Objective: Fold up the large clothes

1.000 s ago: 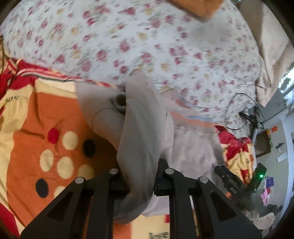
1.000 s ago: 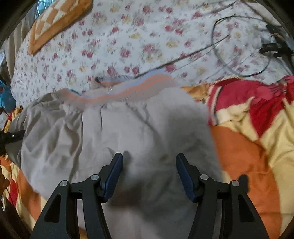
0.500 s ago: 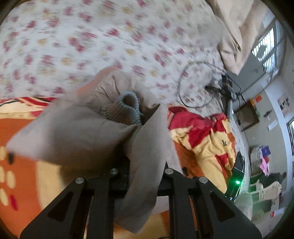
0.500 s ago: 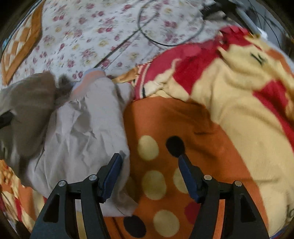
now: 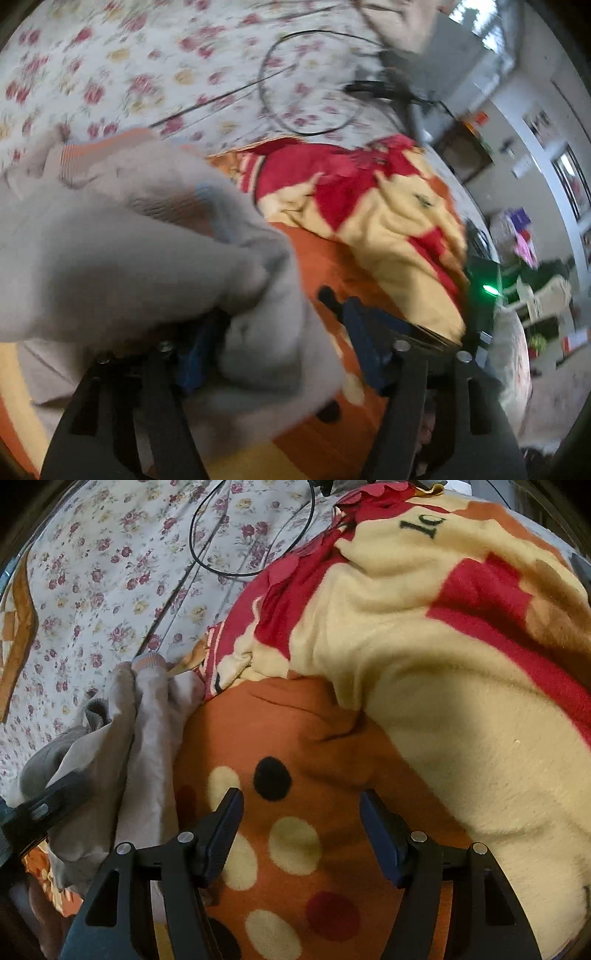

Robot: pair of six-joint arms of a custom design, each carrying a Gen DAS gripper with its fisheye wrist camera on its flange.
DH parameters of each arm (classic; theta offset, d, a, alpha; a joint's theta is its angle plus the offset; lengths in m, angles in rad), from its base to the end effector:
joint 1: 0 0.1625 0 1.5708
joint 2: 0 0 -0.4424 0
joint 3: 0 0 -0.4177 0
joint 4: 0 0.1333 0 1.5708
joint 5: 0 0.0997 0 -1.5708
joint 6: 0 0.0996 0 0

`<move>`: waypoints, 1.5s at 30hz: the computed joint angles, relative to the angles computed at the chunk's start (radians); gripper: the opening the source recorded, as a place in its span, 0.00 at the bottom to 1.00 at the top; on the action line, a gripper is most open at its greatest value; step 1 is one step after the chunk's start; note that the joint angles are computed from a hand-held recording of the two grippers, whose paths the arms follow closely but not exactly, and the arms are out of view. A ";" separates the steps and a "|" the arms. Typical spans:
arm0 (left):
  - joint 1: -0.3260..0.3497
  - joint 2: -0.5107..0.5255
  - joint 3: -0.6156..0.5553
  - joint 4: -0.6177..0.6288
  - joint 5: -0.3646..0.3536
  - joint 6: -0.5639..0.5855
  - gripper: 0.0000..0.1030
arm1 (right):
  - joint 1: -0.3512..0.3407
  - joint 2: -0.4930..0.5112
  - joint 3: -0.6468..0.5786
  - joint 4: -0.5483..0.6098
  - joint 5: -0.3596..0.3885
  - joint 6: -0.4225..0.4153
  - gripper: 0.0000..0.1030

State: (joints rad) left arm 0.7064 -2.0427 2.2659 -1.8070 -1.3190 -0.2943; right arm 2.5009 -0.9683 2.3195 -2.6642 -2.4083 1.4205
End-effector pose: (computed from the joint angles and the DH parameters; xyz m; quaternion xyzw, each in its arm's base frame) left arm -0.1310 -0.3197 0.3689 0.2782 0.9523 -0.0741 0.1015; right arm 0.3730 -0.2042 0.0295 -0.1692 -0.8916 0.3269 0.2637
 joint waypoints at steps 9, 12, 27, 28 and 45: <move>0.025 -0.185 -0.182 0.333 0.206 0.016 0.65 | 0.055 0.005 0.005 -0.136 -0.064 -0.036 0.66; 0.134 -0.168 -0.198 0.307 0.304 0.044 0.65 | 0.085 0.038 -0.006 -0.310 -0.083 -0.173 0.67; 0.279 0.300 -0.273 -0.143 0.251 0.145 0.65 | 0.041 0.171 -0.085 -0.499 0.094 -0.460 0.70; 0.269 0.334 -0.280 -0.153 0.269 0.143 0.65 | 0.044 0.174 -0.087 -0.504 0.091 -0.464 0.70; 0.180 -0.154 -0.141 0.266 0.207 0.217 0.65 | 0.108 0.161 -0.135 -0.662 0.068 -0.551 0.87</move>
State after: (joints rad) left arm 0.8862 -2.1970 2.1247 -1.5415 -1.1120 -0.0771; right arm 2.6092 -0.8074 2.1845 -3.3261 -2.3402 0.8695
